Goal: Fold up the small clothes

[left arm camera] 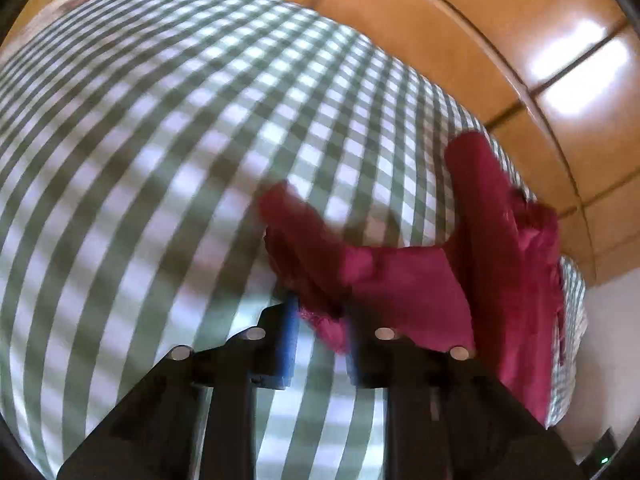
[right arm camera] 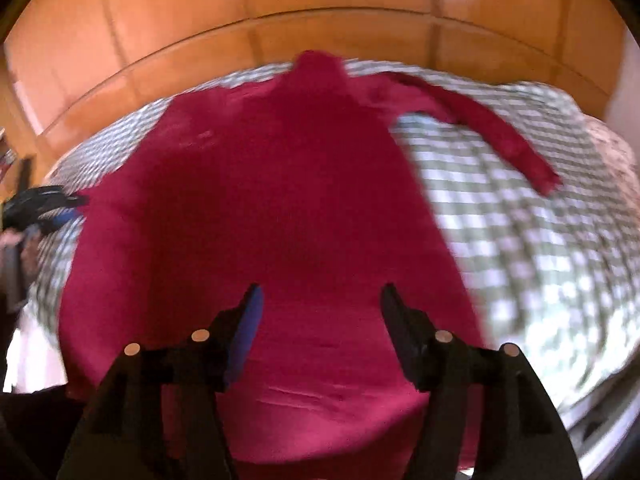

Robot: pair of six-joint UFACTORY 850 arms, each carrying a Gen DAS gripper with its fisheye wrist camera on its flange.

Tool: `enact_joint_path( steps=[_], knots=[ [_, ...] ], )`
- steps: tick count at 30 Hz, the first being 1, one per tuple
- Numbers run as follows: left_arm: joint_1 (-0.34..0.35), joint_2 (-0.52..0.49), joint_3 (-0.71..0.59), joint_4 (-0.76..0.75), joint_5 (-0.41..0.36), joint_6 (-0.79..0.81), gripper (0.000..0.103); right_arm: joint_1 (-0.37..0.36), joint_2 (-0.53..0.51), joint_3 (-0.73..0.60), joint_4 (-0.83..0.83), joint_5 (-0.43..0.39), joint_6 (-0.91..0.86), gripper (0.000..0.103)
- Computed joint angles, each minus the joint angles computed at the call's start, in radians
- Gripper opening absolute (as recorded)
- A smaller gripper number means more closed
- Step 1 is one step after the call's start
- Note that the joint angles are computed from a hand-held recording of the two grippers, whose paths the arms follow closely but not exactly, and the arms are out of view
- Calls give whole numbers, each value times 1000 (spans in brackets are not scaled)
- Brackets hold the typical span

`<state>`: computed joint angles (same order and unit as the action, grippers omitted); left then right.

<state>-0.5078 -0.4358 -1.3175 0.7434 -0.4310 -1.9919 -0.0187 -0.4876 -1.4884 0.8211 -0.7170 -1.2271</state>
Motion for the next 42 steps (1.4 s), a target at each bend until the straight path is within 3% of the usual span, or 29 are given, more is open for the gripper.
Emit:
enact_joint_path(
  steps=[3, 8, 9, 13, 16, 18, 20, 21, 26, 30, 32, 37, 39, 41, 42],
  knots=[
    [2, 37, -10, 109, -105, -37, 14, 39, 10, 25, 7, -39, -52, 60],
    [29, 162, 20, 297, -355, -135, 14, 101, 10, 50, -9, -98, -121, 56],
    [30, 193, 24, 337, -434, -139, 14, 113, 9, 56, -13, -99, -133, 55],
    [43, 249, 32, 385, -618, -139, 14, 149, -1, 81, -5, -38, -159, 59],
    [73, 257, 57, 306, -675, -131, 16, 158, -9, 73, -6, -33, -141, 62],
    [94, 276, 112, 222, -667, -166, 22, 154, -11, 72, -3, -34, -144, 62],
    [126, 287, 156, 124, -617, -142, 76, 152, -5, 80, 6, -32, -149, 62],
    [130, 300, 194, 94, -594, -161, 78, 152, -4, 81, 7, -30, -149, 62],
    [121, 311, 274, -68, -663, -180, 78, 153, 2, 86, 13, -23, -143, 62],
    [105, 373, 373, -119, -606, -283, 74, 152, 7, 95, 25, -14, -149, 63],
    [66, 397, 405, -93, -557, -342, 73, 150, 7, 94, 26, -18, -146, 63],
    [-76, 394, 423, 142, -308, -472, 73, 125, -8, 54, 25, -63, -101, 63],
    [-126, 354, 390, 249, -200, -475, 73, 98, -14, 32, 27, -33, -76, 63],
    [-159, 309, 352, 339, -77, -477, 61, 56, -28, -3, 17, 0, -21, 63],
    [-179, 277, 327, 424, 6, -513, 60, 28, -42, -29, 6, 16, 26, 63]
  ],
)
